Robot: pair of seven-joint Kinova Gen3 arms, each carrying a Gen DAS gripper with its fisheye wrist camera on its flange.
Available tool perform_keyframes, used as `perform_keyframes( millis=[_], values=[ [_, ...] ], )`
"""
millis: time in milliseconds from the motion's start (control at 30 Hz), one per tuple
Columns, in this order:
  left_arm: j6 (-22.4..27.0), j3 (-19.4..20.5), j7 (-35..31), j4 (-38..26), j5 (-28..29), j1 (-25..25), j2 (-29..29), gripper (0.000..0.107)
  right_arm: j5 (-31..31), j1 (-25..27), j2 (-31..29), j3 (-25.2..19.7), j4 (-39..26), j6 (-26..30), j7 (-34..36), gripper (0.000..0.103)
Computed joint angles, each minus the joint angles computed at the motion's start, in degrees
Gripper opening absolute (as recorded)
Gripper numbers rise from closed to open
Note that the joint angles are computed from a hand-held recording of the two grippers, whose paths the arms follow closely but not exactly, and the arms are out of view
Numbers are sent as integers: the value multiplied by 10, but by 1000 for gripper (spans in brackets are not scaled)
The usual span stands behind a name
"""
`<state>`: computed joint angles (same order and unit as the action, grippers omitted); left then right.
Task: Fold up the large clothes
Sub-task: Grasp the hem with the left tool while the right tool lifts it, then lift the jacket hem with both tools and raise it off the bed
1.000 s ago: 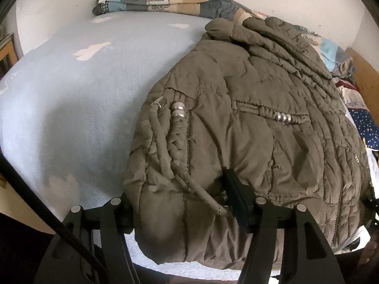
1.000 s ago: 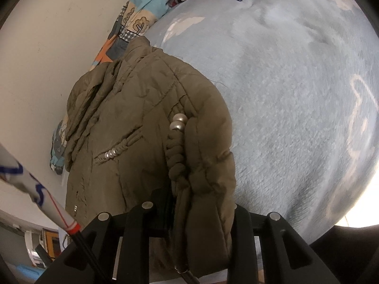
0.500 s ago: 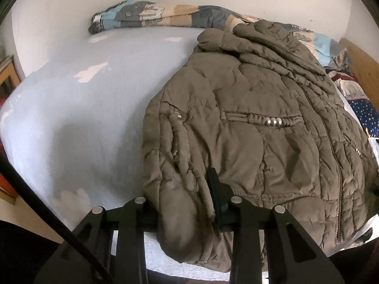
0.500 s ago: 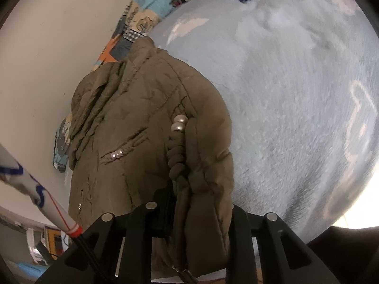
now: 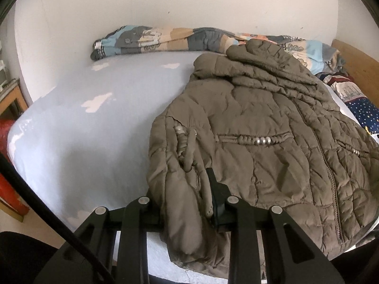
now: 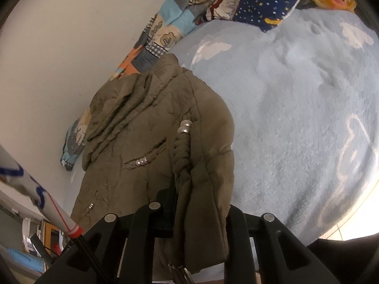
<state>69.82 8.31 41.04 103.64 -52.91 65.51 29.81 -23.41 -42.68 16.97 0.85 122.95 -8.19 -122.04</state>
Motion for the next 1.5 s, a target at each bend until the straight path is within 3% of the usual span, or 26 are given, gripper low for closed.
perform_keyframes(
  millis=[433,633,800,1167,1500],
  values=[
    [13,3,-4,-3,-7,4,-2,27,-17,2,-19,-17,18,-30,30,16],
    [17,5,-5,1,-17,3,-17,27,18,58,-22,-74,16,-41,1,16],
    [18,12,-11,6,-32,-6,-43,27,44,72,-31,-86,4,-38,-8,16],
    [-106,46,-17,84,-83,-99,-167,27,109,115,-47,-112,-62,6,-11,15],
    [-203,65,-158,88,-58,-199,-226,27,181,185,-40,-168,-119,32,-46,15]
  ],
)
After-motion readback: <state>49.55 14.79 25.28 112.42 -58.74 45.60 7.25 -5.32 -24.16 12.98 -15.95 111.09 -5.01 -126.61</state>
